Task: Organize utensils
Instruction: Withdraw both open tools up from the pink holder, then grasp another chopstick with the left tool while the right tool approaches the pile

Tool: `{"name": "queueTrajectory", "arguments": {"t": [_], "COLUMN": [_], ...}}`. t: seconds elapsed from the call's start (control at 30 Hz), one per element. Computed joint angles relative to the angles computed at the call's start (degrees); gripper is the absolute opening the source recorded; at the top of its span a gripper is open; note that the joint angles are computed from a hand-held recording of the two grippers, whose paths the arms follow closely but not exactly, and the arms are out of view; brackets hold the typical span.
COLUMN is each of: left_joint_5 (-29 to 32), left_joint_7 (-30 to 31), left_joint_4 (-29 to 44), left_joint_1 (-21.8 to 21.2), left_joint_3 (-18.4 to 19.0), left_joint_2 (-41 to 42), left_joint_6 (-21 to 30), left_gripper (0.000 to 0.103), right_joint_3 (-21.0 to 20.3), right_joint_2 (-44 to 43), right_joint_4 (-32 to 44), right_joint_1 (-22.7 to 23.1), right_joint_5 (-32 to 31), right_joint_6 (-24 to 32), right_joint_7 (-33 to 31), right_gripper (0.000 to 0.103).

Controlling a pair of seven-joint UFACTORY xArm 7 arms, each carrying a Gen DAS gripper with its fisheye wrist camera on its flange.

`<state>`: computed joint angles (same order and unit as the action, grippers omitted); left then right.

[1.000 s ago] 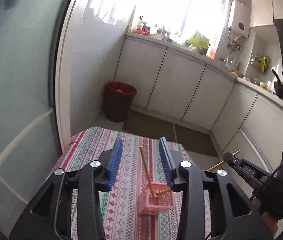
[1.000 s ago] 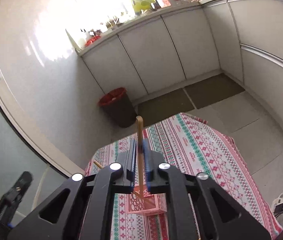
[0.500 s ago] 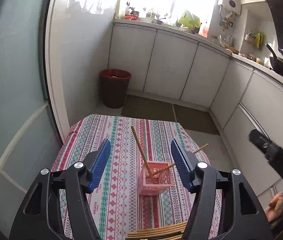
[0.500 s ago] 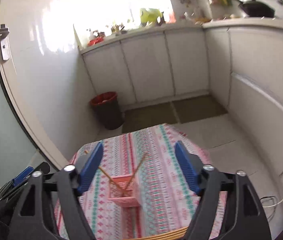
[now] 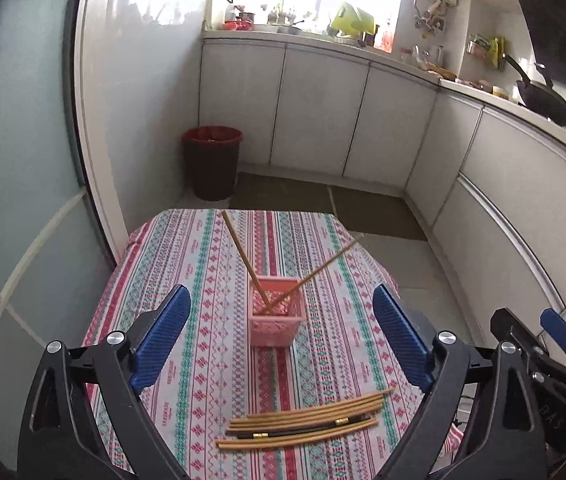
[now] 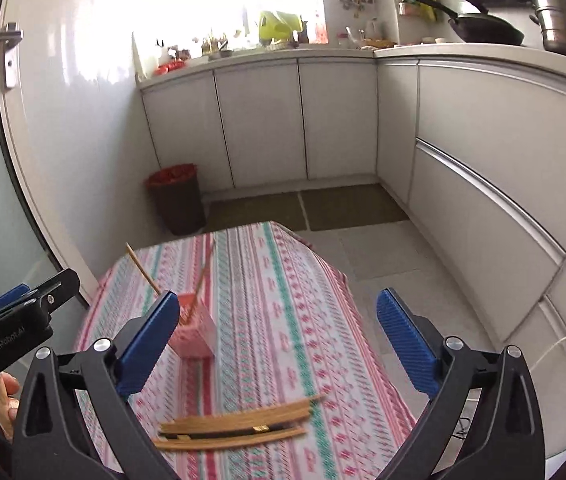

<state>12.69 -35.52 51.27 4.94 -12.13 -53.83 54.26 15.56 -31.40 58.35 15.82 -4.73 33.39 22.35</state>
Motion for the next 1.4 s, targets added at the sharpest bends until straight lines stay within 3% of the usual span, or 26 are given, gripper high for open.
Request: {"name": "queueTrajectory", "arguments": {"t": [0.07, 0.13, 0.17, 0.27, 0.37, 0.43, 0.5, 0.6, 0.67, 0.7, 0.77, 0.87, 0.97, 1.13, 1.27, 1.3, 1.4], "left_joint_5": [0.09, 0.00, 0.11, -0.83, -5.61, -8.03, -6.94, -4.93, -4.19, -3.22, -1.84, -1.53, -0.99, -4.21, -6.72, -7.60, -8.44], "left_joint_7": [0.10, 0.84, 1.74, 7.81, 14.88, 18.73, 19.51, 19.49, 19.34, 18.85, 18.59, 20.05, 20.41, 23.64, 27.45, 28.14, 29.06], "left_joint_4": [0.06, -0.51, -0.80, -0.62, -0.24, 0.00, 0.94, 3.51, 5.10, 6.49, 8.71, 12.24, 13.47, 12.75, 11.40, 10.80, 8.78], "left_joint_1": [-0.19, -1.05, -1.61, -5.57, -11.30, -13.98, -14.34, -15.13, -16.01, -16.28, -17.16, -18.57, -19.46, -19.43, -18.65, -18.46, -17.67], "left_joint_3": [-0.63, -0.82, -0.82, 0.28, 2.89, 3.39, 1.22, -0.42, -0.36, -0.48, -0.05, 1.25, 2.38, 4.24, 5.32, 5.47, 5.84], "left_joint_2": [0.28, 0.53, 1.04, 5.16, 11.61, 15.88, 21.44, 29.80, 34.63, 37.38, 41.82, 47.67, 50.46, 50.78, 49.64, 48.68, 47.09], "left_joint_6": [0.87, 1.58, 1.89, 3.70, 5.86, 6.40, 5.98, 5.16, 4.73, 4.77, 4.16, 4.51, 4.62, 2.60, 2.53, 2.72, 1.14], "left_gripper": [0.091, 0.095, 0.096, 0.096, 0.096, 0.096, 0.096, 0.096, 0.095, 0.095, 0.093, 0.086, 0.071, 0.043, 0.028, 0.020, 0.016], "right_joint_3": [-1.47, -0.98, -3.43, -16.25, -32.67, -38.52, -36.78, -26.79, -23.23, -23.54, -24.81, -21.37, -19.97, -19.16, -17.57, -17.37, -16.41], "right_joint_2": [-2.36, -5.40, -6.67, -11.47, -18.30, -20.95, -19.78, -14.08, -11.00, -9.56, -7.64, -6.40, -5.11, -3.50, -2.42, -2.18, -0.91], "right_joint_4": [-1.89, -3.67, -4.48, -6.94, -10.29, -12.18, -13.29, -15.48, -15.60, -15.91, -16.39, -15.74, -15.28, -15.60, -15.66, -15.77, -15.57], "right_joint_1": [-0.07, -2.82, -0.85, 11.82, 28.38, 33.07, 28.16, 10.17, 3.20, 1.54, 0.68, -2.63, -3.19, -4.16, -4.44, -4.30, -4.01], "right_joint_5": [1.36, 8.33, 11.93, 29.37, 47.36, 52.17, 47.38, 31.52, 30.96, 34.28, 39.80, 37.42, 37.35, 38.09, 37.24, 37.29, 36.61], "right_joint_6": [0.37, 1.26, 2.15, 6.32, 10.17, 10.32, 9.28, 11.63, 16.18, 18.76, 20.80, 21.79, 22.76, 24.97, 24.81, 24.77, 24.71], "right_joint_7": [0.08, -4.14, -7.05, -18.88, -24.09, -23.42, -15.48, -0.28, 1.72, 2.01, 0.52, 1.33, 1.03, 0.86, 1.10, 1.08, 1.31], "right_gripper": [0.096, 0.096, 0.096, 0.096, 0.096, 0.096, 0.096, 0.096, 0.096, 0.096, 0.096, 0.096, 0.096, 0.096, 0.096, 0.096, 0.096]}}
